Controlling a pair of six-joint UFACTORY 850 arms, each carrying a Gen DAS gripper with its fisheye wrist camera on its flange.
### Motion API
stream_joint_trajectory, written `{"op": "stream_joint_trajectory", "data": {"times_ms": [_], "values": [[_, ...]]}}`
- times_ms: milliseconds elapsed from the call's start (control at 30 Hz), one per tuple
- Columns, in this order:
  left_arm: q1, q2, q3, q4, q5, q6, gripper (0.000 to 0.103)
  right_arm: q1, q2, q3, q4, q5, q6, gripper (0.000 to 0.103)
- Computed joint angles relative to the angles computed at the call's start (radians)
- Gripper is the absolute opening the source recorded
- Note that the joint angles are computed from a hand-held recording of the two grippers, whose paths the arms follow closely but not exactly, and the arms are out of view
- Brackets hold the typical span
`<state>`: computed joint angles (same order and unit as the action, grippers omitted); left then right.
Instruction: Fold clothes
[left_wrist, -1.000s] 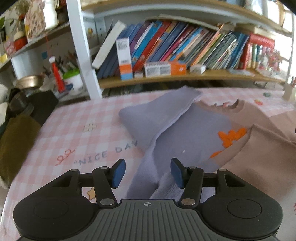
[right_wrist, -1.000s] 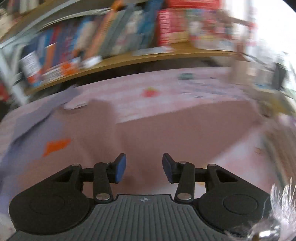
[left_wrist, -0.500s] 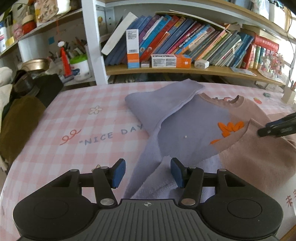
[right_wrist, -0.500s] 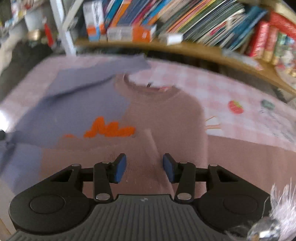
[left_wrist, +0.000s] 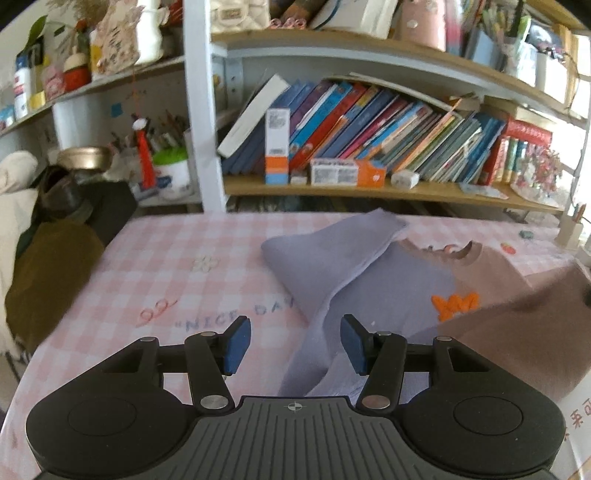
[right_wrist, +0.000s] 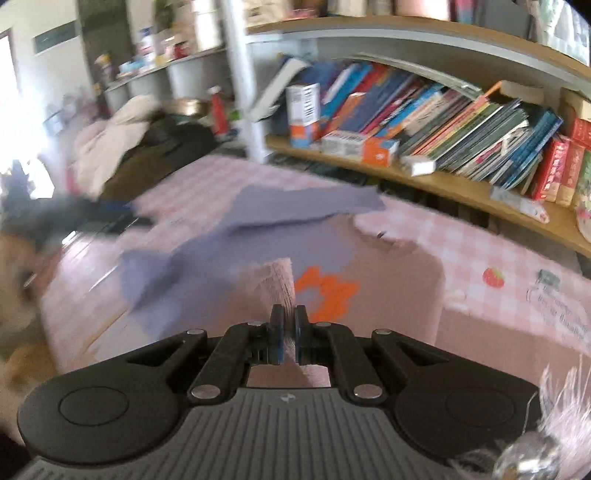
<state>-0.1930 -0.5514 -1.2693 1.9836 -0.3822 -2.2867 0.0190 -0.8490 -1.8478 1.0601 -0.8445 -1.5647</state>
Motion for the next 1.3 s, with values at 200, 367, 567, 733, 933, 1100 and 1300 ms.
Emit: {"op": "stream_joint_trajectory", "data": {"times_ms": [200,367,567,733,933,1100,1300], "values": [[0.005,-0.018,-0.015,0.190,0.043,-0.143,0.055,-0.038,0.103,0.178,-0.226,-0.035,0.057,0.005],[0.006,-0.025,-0.015,0.297,0.074,-0.223,0.055,-0.043,0.135,0.272,-0.424,0.032,0.159,0.005],[0.010,-0.020,0.003,0.389,0.100,-0.294,0.055,-0.019,0.182,0.360,-0.594,0.132,0.286,0.009],[0.007,-0.014,0.027,0.445,0.120,-0.332,0.055,-0.029,0.207,0.359,-0.598,0.128,0.333,0.031],[-0.002,-0.028,0.031,0.257,0.107,-0.147,0.055,-0.041,0.189,0.296,-0.404,0.141,0.315,0.031],[-0.018,-0.062,-0.012,0.038,0.075,0.072,0.054,0.006,0.119,0.233,-0.238,0.300,0.371,0.032],[-0.026,-0.081,-0.030,-0.177,0.032,0.228,0.014,0.075,-0.033,0.076,-0.385,0.452,0.662,0.031]]}}
